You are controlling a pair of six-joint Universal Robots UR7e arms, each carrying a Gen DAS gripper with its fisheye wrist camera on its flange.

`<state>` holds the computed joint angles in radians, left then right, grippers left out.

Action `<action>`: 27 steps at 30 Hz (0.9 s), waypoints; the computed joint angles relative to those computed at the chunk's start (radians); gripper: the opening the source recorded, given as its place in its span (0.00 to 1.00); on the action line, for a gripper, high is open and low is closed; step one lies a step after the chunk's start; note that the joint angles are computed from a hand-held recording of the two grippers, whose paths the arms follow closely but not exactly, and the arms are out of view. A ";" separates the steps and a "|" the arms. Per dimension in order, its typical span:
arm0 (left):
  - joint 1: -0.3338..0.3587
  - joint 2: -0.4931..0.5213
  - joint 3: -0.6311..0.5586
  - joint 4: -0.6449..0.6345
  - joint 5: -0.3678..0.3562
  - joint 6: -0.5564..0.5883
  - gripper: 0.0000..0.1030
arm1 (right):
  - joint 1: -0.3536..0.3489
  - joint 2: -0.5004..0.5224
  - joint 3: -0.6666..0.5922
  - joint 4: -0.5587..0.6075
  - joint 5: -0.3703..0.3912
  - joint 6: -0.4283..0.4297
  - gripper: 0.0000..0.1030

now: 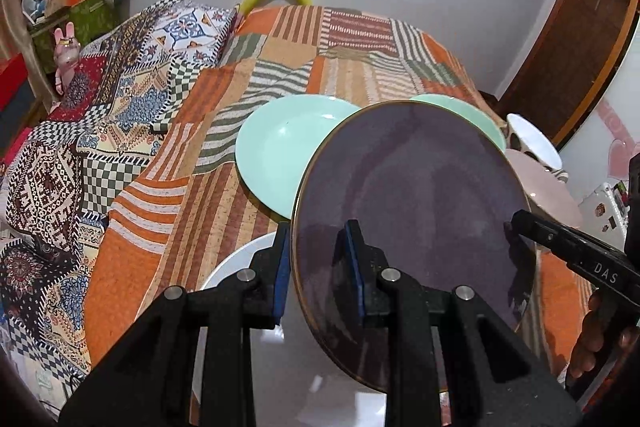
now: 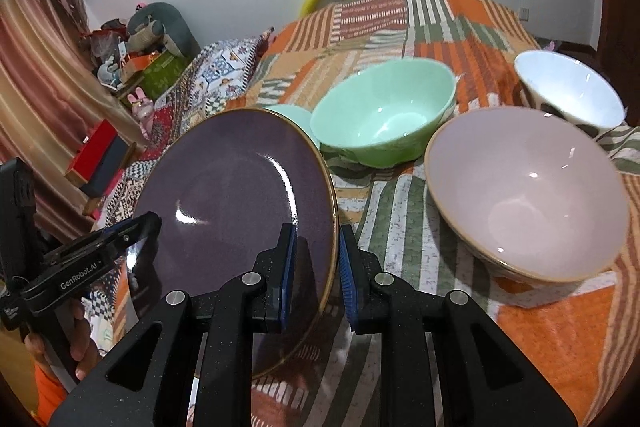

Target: Organize plates and bowls

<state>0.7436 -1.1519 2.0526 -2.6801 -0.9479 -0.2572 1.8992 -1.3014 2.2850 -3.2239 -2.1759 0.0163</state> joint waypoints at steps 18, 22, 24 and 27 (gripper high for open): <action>-0.158 -0.104 0.078 0.017 0.029 -0.047 0.25 | 0.097 -0.128 0.083 -0.064 -0.060 -0.020 0.19; -0.185 -0.111 0.087 0.028 0.021 -0.059 0.25 | 0.117 -0.156 0.106 -0.075 -0.085 -0.013 0.19; -0.198 -0.113 0.092 0.032 0.017 -0.063 0.25 | 0.125 -0.173 0.121 -0.079 -0.099 -0.010 0.19; -0.216 -0.117 0.099 0.043 0.006 -0.075 0.25 | 0.135 -0.189 0.140 -0.087 -0.118 -0.002 0.19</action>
<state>0.5278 -1.2685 2.1515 -2.6373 -0.9419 -0.3324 2.0341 -1.4906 2.4254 -3.3111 -2.2943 0.0139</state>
